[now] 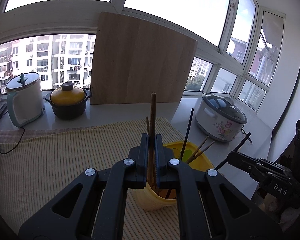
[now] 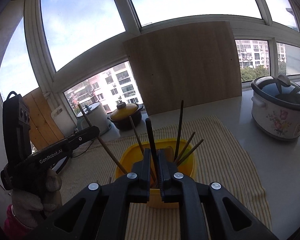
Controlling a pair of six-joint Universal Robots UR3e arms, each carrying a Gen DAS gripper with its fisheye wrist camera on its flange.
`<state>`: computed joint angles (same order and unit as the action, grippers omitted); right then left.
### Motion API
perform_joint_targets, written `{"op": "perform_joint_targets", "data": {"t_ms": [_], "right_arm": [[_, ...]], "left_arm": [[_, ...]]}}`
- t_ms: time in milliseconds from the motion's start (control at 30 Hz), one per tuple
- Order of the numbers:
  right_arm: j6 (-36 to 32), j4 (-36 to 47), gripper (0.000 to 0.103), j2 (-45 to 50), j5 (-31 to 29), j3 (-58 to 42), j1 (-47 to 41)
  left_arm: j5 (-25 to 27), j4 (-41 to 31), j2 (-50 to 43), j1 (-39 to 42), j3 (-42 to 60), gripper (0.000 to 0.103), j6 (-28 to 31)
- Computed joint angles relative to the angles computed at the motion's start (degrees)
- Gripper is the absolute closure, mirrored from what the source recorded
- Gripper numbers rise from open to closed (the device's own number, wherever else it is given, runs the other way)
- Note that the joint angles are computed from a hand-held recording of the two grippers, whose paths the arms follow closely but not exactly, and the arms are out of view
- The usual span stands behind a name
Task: Organize utensils
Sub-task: 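Lower both chopsticks into the yellow bucket and open both grippers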
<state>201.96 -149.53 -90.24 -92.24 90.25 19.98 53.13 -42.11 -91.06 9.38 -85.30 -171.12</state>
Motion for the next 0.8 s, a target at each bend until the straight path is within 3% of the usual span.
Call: {"op": "perform_joint_targets", "data": {"t_ms": [167, 233, 300, 433, 600, 733, 800], "right_arm": [[0.60, 0.40, 0.095, -0.05, -0.76, 0.23, 0.95], [0.97, 0.36, 0.082, -0.29, -1.53, 0.64, 1.51], [1.18, 0.08, 0.079, -0.34, -2.53, 0.95, 2.17], [1.17, 0.27, 0.075, -0.38, -4.57, 1.03, 3.53], [1.10, 0.67, 0.068, 0.09, -6.37, 0.29, 5.18], [1.21, 0.04, 0.048, 0.33, -7.73, 0.31, 6.28], [1.09, -0.34, 0.041, 0.72, -9.16, 0.14, 7.27]], "left_arm": [[-0.68, -0.71, 1.47, 0.55, -1.02, 0.099, 0.77], [-0.90, -0.93, 2.24, 0.86, -1.63, 0.099, 1.20], [-1.39, -1.20, 2.77, 1.27, -2.08, 0.098, 1.50], [-2.58, -1.56, 3.92, 2.42, -3.37, 0.074, 2.33], [-3.00, -1.40, 5.53, 3.73, -5.29, 0.073, 2.89], [-3.74, -0.82, 7.11, 5.40, -7.41, 0.072, 3.08], [-4.07, -0.68, 7.98, 6.28, -8.53, 0.066, 3.72]]}}
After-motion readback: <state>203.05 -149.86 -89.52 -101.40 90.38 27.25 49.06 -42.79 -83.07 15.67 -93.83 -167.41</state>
